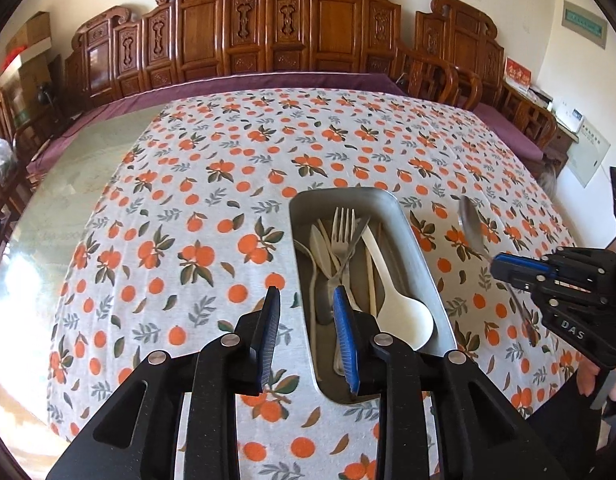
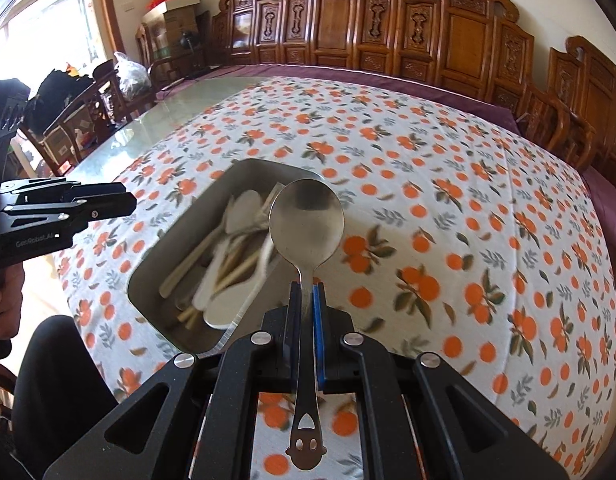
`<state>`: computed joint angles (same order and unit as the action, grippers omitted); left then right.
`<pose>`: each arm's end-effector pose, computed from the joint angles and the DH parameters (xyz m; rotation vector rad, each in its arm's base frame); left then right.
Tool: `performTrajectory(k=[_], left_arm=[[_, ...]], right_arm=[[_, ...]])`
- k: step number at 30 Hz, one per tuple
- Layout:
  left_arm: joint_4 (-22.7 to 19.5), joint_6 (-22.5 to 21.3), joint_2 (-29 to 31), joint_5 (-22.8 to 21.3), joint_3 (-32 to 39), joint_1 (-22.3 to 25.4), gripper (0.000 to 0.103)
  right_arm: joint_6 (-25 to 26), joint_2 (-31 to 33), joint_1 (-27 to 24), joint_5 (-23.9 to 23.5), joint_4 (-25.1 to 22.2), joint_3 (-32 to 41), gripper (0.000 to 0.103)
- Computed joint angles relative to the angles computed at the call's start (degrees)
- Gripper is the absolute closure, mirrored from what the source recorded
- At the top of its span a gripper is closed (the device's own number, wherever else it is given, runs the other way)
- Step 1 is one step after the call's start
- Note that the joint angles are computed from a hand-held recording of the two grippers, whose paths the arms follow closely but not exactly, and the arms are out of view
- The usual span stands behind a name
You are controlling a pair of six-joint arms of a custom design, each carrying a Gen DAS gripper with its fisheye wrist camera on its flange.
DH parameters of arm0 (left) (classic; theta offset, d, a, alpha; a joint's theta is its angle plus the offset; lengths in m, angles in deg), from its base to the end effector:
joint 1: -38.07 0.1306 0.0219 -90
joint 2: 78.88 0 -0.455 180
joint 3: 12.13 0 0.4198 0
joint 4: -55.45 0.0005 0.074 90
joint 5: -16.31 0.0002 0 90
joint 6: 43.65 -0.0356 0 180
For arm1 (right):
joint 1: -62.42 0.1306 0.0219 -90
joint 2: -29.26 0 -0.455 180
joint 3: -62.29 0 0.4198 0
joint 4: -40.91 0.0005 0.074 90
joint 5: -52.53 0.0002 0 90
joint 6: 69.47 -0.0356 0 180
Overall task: Organize utensils
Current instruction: 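Carry the metal spoon into the gray tray and open the right tool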
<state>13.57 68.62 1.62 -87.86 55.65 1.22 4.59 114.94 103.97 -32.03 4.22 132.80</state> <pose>0.3402 -0.2447 0.3984 0.2175 2.4767 -0.1226 0.3470 0.3024 0.3883 -0.5133 2.4434 0.3110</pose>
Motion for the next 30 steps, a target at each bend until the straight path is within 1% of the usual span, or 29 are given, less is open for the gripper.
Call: performTrajectory(k=[5, 7, 9, 10, 11, 12, 13, 14, 15, 17, 22, 30], left_arm=[[0.45, -1.38, -1.57, -0.59, -1.15, 0.89, 0.071], [0.49, -1.47, -2.04, -0.02, -1.59, 1.49, 0.070], [0.50, -1.70, -2.39, 0.54, -2.01, 2.13, 0.066], [0.60, -1.90, -2.55, 0.86, -2.23, 2.43, 0.063], [0.58, -2.00, -2.63, 0.98, -2.35, 2.61, 0.054], [0.86, -2.14, -2.87, 1.18, -2.68, 2.96, 0.050], [1.11, -2.21, -3.01, 1.33, -2.90, 3.18, 0.042], [1.35, -2.24, -3.13, 1.45, -3.13, 3.44, 0.036], [1.60, -2.33, -3.24, 1.76, -3.39, 3.79, 0.034], [1.87, -2.30, -3.29, 2.08, -3.86, 4.48, 0.026], [2.96, -2.36, -3.56, 3.13, -5.05, 5.64, 0.024], [3.98, -1.86, -3.68, 4.31, -6.88, 7.15, 0.024]], right_arm=[[-0.13, 2.33, 1.50, -0.17, -0.02, 2.74, 0.096], [-0.09, 3.20, 1.93, -0.30, -0.02, 3.77, 0.096], [-0.10, 4.25, 2.38, -0.43, -0.04, 5.01, 0.096], [-0.12, 4.69, 2.53, -0.50, -0.01, 5.49, 0.096], [-0.16, 5.09, 2.66, -0.61, -0.06, 6.02, 0.096], [-0.17, 5.44, 2.72, -0.73, -0.12, 6.45, 0.096], [-0.21, 5.84, 2.81, -0.88, -0.19, 6.92, 0.096], [-0.27, 6.40, 2.91, -1.02, -0.41, 7.59, 0.096], [-0.26, 6.81, 3.01, -1.11, -0.56, 8.10, 0.096], [-0.34, 7.58, 3.13, -1.40, -0.77, 9.01, 0.096], [-1.19, 9.66, 3.27, -2.21, -0.92, 11.18, 0.096], [-4.55, 13.71, 2.76, -4.18, -0.15, 13.52, 0.096]])
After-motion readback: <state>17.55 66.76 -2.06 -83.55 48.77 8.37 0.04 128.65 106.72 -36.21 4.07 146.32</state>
